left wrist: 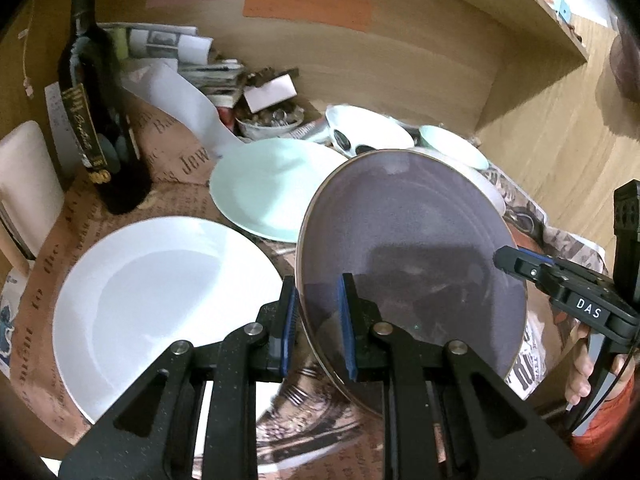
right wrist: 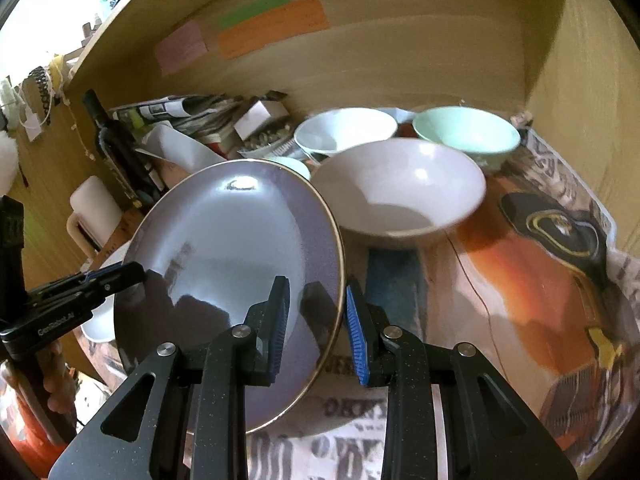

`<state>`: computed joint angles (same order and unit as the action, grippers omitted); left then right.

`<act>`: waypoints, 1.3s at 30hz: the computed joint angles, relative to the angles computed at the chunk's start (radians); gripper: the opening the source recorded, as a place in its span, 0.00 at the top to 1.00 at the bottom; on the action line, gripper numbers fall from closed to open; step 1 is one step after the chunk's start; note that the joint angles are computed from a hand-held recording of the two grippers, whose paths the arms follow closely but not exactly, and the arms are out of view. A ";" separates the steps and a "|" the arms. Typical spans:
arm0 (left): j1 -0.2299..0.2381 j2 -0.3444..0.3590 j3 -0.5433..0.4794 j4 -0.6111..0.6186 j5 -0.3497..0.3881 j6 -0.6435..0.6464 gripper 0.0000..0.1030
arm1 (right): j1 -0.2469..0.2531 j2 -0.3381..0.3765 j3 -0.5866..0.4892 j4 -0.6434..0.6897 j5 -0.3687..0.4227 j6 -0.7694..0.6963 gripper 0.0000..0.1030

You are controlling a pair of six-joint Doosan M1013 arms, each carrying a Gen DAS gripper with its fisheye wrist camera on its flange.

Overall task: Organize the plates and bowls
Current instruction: 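Lift the dark brown plate off the white plate and set it beside it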

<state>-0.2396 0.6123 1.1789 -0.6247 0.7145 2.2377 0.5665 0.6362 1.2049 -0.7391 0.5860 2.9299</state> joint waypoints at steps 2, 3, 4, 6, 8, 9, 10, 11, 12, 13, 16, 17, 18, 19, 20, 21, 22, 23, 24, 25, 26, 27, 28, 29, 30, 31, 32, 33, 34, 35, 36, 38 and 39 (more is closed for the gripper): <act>-0.005 -0.002 0.006 0.010 0.003 -0.006 0.81 | -0.001 -0.003 0.011 0.009 0.000 0.002 0.75; -0.008 -0.002 0.010 0.016 0.002 -0.008 0.81 | -0.002 -0.005 0.018 0.015 -0.002 0.002 0.75; -0.010 -0.002 0.011 0.022 0.003 -0.012 0.81 | -0.002 -0.007 0.022 0.023 -0.003 -0.001 0.75; -0.014 -0.001 0.014 0.033 0.009 -0.019 0.81 | -0.003 -0.009 0.033 0.038 -0.004 -0.004 0.75; -0.017 0.002 0.015 0.045 0.017 -0.030 0.81 | -0.004 -0.011 0.041 0.050 -0.004 -0.009 0.75; -0.018 0.003 0.017 0.052 0.021 -0.034 0.81 | -0.005 -0.013 0.045 0.055 -0.006 -0.009 0.75; -0.019 0.004 0.019 0.057 0.024 -0.038 0.81 | -0.005 -0.014 0.049 0.062 -0.007 -0.011 0.75; -0.019 0.005 0.021 0.062 0.026 -0.042 0.81 | -0.006 -0.014 0.052 0.068 -0.007 -0.014 0.75; -0.021 0.006 0.022 0.071 0.028 -0.046 0.81 | -0.006 -0.015 0.054 0.073 -0.008 -0.015 0.75; -0.022 0.007 0.022 0.077 0.032 -0.051 0.81 | -0.006 -0.015 0.056 0.076 -0.009 -0.017 0.75; -0.020 0.012 0.016 0.072 0.055 -0.054 0.81 | -0.007 -0.015 0.059 0.085 -0.004 -0.022 0.75; -0.021 0.014 0.015 0.074 0.055 -0.055 0.81 | -0.008 -0.015 0.060 0.090 -0.005 -0.024 0.75; -0.022 0.014 0.015 0.077 0.052 -0.057 0.81 | -0.009 -0.015 0.062 0.096 -0.007 -0.026 0.75; -0.023 0.014 0.015 0.079 0.051 -0.057 0.81 | -0.010 -0.015 0.063 0.103 -0.009 -0.030 0.75; -0.024 0.015 0.013 0.080 0.052 -0.058 0.81 | -0.010 -0.014 0.063 0.106 -0.008 -0.031 0.75; -0.024 0.018 0.009 0.081 0.058 -0.059 0.81 | -0.010 -0.014 0.062 0.105 -0.005 -0.031 0.75; -0.024 0.021 0.004 0.081 0.063 -0.061 0.81 | -0.011 -0.013 0.060 0.105 -0.001 -0.031 0.75; -0.025 0.023 0.001 0.082 0.066 -0.062 0.81 | -0.012 -0.012 0.059 0.108 0.001 -0.033 0.75; -0.026 0.025 -0.002 0.082 0.068 -0.062 0.81 | -0.013 -0.012 0.059 0.113 0.002 -0.036 0.75; -0.027 0.026 -0.005 0.083 0.069 -0.061 0.81 | -0.014 -0.012 0.058 0.117 0.003 -0.037 0.75; -0.028 0.027 -0.006 0.084 0.069 -0.060 0.81 | -0.014 -0.012 0.058 0.118 0.006 -0.037 0.75; -0.029 0.028 -0.008 0.085 0.069 -0.059 0.81 | -0.015 -0.011 0.057 0.115 0.010 -0.035 0.75; -0.030 0.030 -0.012 0.087 0.071 -0.060 0.81 | -0.014 -0.010 0.056 0.112 0.014 -0.033 0.75; -0.031 0.032 -0.016 0.088 0.074 -0.061 0.81 | -0.015 -0.009 0.055 0.107 0.019 -0.030 0.75; -0.032 0.035 -0.020 0.089 0.078 -0.061 0.81 | -0.015 -0.008 0.054 0.103 0.024 -0.027 0.75; -0.032 0.037 -0.024 0.089 0.080 -0.061 0.81 | -0.014 -0.007 0.051 0.101 0.029 -0.026 0.75; -0.033 0.039 -0.027 0.090 0.081 -0.061 0.81 | -0.015 -0.006 0.050 0.101 0.032 -0.026 0.75; -0.034 0.041 -0.029 0.091 0.082 -0.060 0.81 | -0.015 -0.005 0.049 0.100 0.035 -0.027 0.75; -0.034 0.041 -0.029 0.091 0.081 -0.058 0.81 | -0.015 -0.004 0.047 0.100 0.038 -0.030 0.75; -0.034 0.041 -0.029 0.090 0.081 -0.054 0.81 | -0.014 -0.003 0.045 0.098 0.043 -0.034 0.74; -0.033 0.042 -0.030 0.085 0.084 -0.051 0.81 | -0.013 -0.002 0.044 0.097 0.046 -0.041 0.73; -0.030 0.045 -0.035 0.076 0.097 -0.043 0.80 | -0.008 0.005 0.032 0.085 0.070 -0.052 0.73; -0.029 0.047 -0.037 0.071 0.102 -0.038 0.80 | -0.006 0.007 0.029 0.078 0.081 -0.055 0.73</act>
<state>-0.2682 0.6588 1.1420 -0.5535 0.8168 2.1997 0.5603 0.6429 1.2334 -0.6607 0.6668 2.8747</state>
